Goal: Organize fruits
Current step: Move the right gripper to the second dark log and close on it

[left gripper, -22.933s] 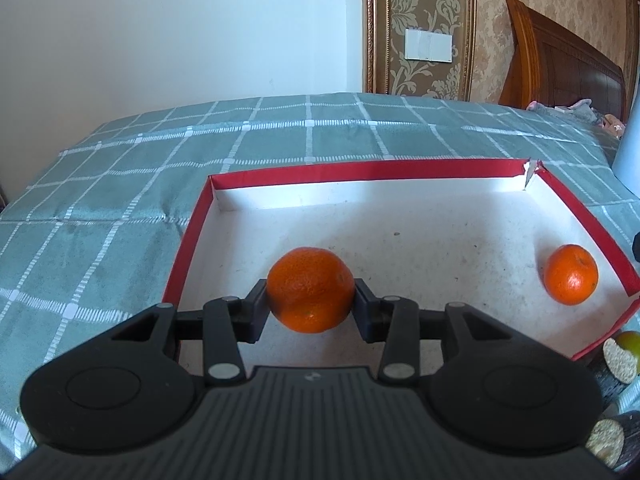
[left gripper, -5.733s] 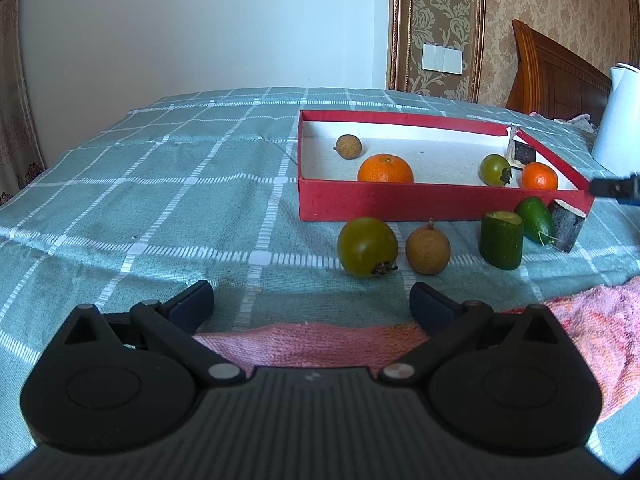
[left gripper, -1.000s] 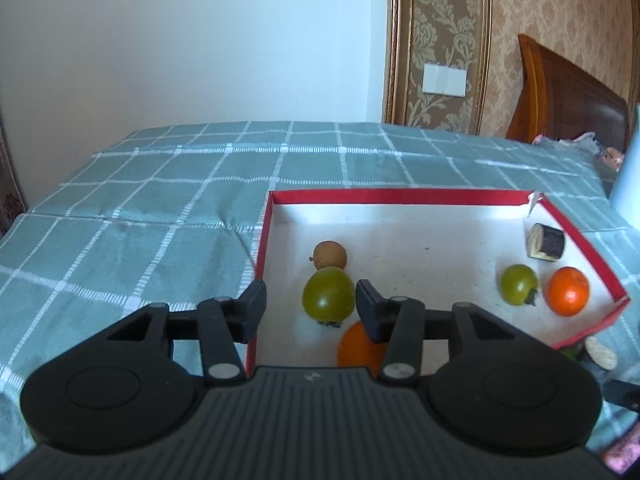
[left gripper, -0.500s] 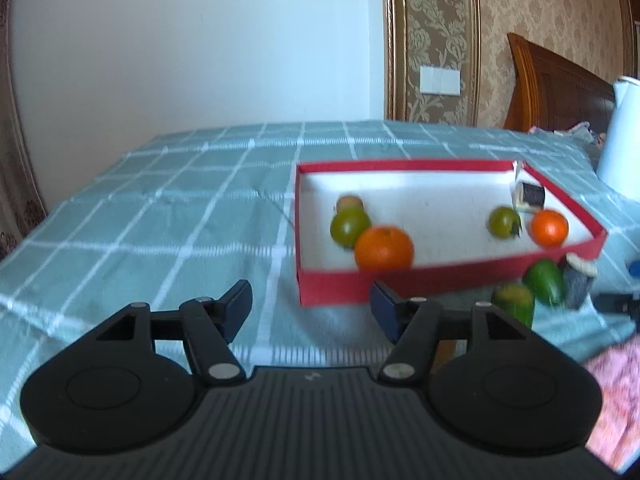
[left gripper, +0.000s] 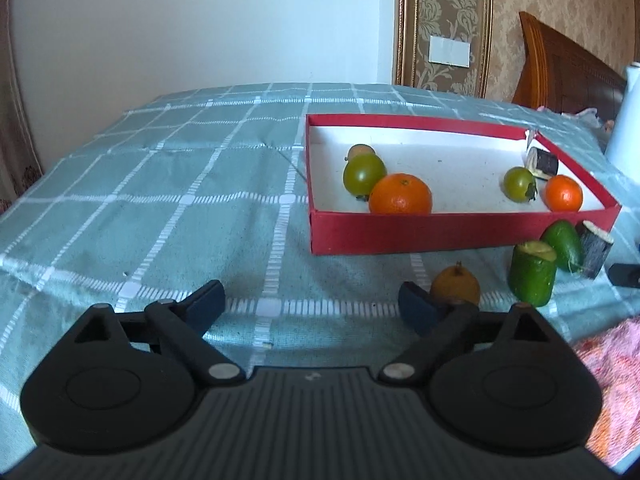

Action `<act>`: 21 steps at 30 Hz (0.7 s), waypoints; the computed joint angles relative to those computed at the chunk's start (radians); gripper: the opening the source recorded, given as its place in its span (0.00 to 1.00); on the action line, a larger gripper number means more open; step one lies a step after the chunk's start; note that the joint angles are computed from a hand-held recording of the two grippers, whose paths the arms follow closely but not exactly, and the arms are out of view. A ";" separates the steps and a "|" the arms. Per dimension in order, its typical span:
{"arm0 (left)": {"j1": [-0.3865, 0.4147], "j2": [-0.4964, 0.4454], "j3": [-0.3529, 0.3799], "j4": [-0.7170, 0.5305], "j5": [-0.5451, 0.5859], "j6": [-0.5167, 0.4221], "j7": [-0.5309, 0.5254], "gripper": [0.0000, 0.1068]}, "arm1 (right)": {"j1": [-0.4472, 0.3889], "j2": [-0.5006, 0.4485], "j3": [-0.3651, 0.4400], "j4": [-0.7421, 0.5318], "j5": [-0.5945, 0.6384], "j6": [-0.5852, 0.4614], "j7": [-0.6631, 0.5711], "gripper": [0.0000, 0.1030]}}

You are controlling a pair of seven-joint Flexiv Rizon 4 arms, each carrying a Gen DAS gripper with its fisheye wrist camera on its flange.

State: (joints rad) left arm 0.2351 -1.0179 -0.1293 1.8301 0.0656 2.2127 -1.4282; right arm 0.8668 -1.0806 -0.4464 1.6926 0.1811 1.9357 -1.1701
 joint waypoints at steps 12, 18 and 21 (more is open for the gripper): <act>0.031 0.003 -0.028 -0.005 0.030 -0.040 -0.004 0.96 | -0.099 0.029 0.142 0.023 -0.045 0.141 -0.063 1.00; 0.031 0.003 -0.028 -0.005 0.030 -0.040 -0.005 0.96 | -0.103 0.020 0.186 -0.016 -0.012 0.174 -0.159 1.00; 0.031 0.003 -0.028 -0.005 0.030 -0.040 -0.005 0.96 | -0.096 0.015 0.187 -0.045 -0.001 0.147 -0.194 0.93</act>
